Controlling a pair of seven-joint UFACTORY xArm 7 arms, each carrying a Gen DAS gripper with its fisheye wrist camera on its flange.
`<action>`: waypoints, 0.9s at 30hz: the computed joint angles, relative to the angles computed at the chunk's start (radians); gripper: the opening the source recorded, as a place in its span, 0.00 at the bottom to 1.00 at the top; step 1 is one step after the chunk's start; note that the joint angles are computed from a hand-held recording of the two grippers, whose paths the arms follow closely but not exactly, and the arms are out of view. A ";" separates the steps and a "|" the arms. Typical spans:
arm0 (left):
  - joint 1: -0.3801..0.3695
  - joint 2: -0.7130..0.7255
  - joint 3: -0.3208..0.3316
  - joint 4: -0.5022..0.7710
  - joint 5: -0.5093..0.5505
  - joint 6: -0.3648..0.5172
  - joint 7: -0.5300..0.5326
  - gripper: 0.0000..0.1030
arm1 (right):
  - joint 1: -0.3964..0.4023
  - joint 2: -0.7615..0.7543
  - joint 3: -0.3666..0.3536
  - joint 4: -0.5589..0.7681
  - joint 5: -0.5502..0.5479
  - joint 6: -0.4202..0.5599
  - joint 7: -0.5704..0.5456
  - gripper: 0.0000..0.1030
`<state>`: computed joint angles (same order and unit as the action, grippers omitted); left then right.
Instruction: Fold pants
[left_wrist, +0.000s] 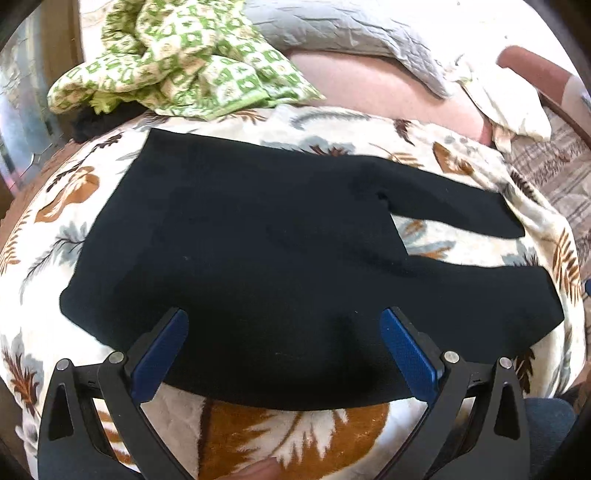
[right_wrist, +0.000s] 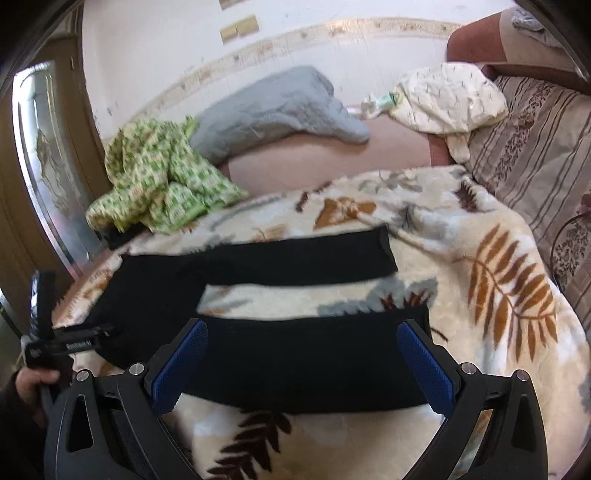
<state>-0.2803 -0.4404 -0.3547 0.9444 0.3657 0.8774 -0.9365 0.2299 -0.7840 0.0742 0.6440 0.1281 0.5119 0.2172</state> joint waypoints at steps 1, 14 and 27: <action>0.005 0.008 -0.006 0.004 0.013 0.004 -0.002 1.00 | 0.001 0.007 -0.005 0.003 0.004 0.010 0.002 1.00; 0.029 0.001 0.083 -0.039 -0.017 -0.078 0.169 1.00 | -0.117 0.367 -0.054 0.223 -0.022 -0.102 0.044 1.00; 0.046 0.059 -0.019 -0.004 0.068 -0.021 -0.083 1.00 | -0.115 0.395 -0.018 0.235 -0.006 -0.124 -0.010 0.99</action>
